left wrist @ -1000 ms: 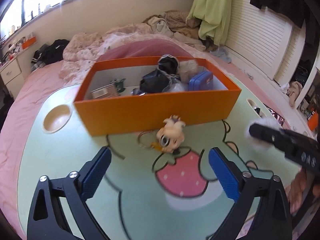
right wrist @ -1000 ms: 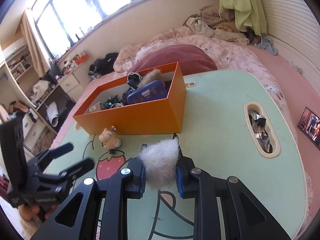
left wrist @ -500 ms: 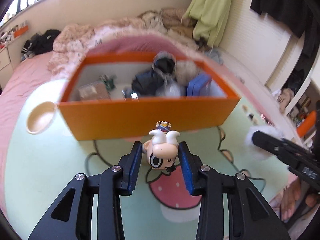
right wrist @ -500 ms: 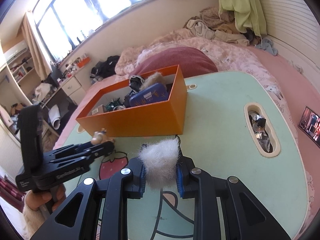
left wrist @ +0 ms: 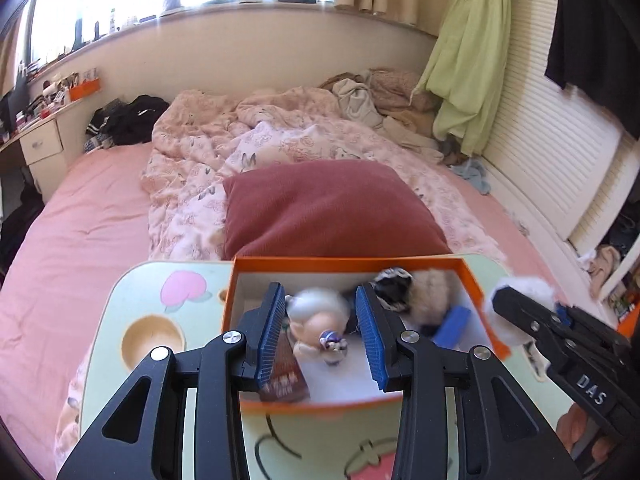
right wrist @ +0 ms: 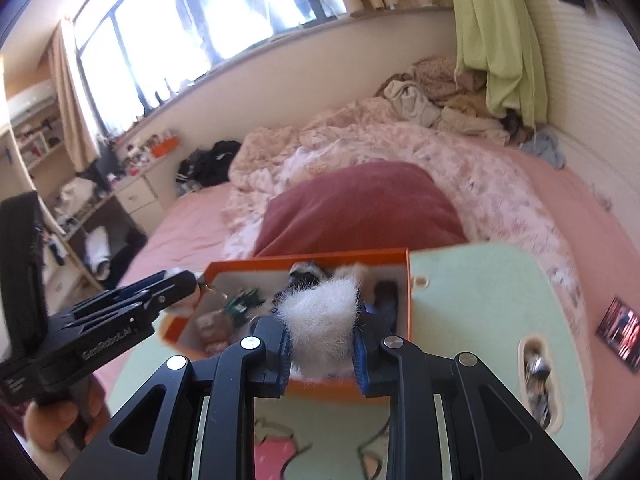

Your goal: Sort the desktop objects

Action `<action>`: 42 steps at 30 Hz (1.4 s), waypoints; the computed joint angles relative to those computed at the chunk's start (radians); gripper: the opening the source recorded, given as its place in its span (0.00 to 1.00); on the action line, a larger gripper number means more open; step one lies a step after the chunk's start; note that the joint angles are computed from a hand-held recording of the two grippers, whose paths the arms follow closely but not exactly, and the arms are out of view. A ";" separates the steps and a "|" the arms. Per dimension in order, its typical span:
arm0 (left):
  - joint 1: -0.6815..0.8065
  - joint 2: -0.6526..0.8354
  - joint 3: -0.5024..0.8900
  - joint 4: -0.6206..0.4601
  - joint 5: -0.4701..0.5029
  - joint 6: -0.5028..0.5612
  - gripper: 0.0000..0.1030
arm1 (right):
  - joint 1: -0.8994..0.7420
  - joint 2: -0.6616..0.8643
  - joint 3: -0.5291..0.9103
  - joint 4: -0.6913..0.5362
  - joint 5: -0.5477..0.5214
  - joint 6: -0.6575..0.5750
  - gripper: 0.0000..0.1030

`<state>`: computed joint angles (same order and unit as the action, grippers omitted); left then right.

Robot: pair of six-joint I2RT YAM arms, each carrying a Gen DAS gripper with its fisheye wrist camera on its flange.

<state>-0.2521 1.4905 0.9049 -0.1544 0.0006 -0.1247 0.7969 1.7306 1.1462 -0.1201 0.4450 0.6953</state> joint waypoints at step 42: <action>-0.096 -0.171 -0.535 0.179 -0.139 -0.040 1.00 | 0.244 0.090 -0.140 -0.266 0.037 0.239 1.00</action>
